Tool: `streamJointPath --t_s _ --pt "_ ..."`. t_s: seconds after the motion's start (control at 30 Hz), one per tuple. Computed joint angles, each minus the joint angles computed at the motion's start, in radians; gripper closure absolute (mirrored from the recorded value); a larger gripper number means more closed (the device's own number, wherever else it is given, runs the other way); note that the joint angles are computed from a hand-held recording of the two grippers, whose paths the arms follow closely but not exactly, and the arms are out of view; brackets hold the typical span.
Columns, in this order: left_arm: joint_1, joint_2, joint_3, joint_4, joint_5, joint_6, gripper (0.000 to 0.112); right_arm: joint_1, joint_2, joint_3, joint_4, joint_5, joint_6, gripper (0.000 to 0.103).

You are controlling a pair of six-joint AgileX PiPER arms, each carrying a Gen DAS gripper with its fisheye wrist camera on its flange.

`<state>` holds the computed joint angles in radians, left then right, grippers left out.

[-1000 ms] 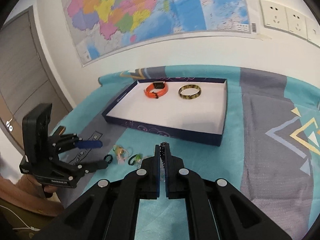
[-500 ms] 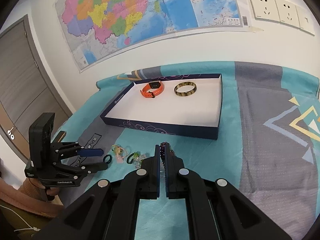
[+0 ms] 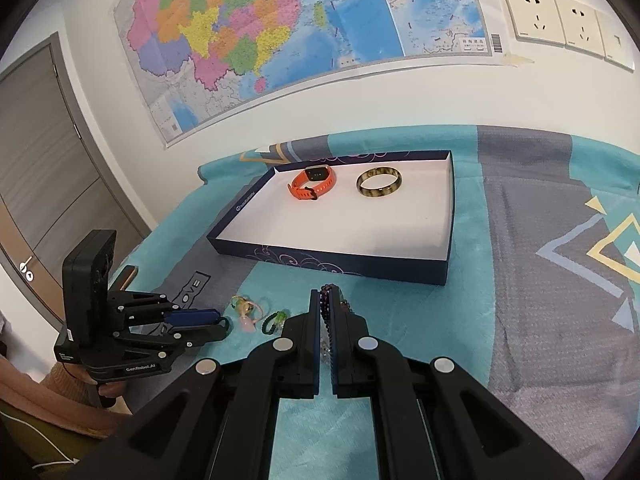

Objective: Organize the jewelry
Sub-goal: 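Carry the black ring and purple bracelet into the box and release both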

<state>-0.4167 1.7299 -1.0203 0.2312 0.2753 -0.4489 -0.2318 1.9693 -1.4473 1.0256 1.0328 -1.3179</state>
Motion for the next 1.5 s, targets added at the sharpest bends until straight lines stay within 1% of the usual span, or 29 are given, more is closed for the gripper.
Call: streamJointPath --t_s 0.1,0.37,0.47,0.7,0.87,1.17,1.33,1.5 --pt "0.004 -0.009 0.003 -0.008 -0.003 0.006 0.090 0.001 -0.002 0.000 0.005 -0.001 -0.002 0.101" --pt "0.009 -0.044 -0.001 0.055 -0.005 -0.055 0.090 0.011 -0.001 -0.020 0.013 0.001 0.004 0.101" --pt "0.022 -0.048 -0.013 0.042 -0.008 -0.038 0.090 0.020 0.001 -0.037 0.012 -0.001 0.010 0.101" --pt "0.054 -0.028 -0.075 0.045 0.008 -0.023 0.090 0.051 0.015 -0.093 0.012 -0.003 0.030 0.101" --pt "0.071 -0.001 -0.132 0.046 0.024 0.000 0.090 0.082 0.043 -0.165 0.008 0.001 0.064 0.101" --pt "0.125 0.065 -0.250 -0.038 0.048 0.119 0.090 0.134 0.152 -0.371 -0.023 0.015 0.191 0.101" --pt "0.149 0.115 -0.320 -0.040 0.078 0.136 0.090 0.165 0.241 -0.520 -0.068 0.021 0.289 0.101" --pt "0.174 0.182 -0.405 -0.109 0.113 0.207 0.090 0.198 0.367 -0.735 -0.123 0.074 0.419 0.101"
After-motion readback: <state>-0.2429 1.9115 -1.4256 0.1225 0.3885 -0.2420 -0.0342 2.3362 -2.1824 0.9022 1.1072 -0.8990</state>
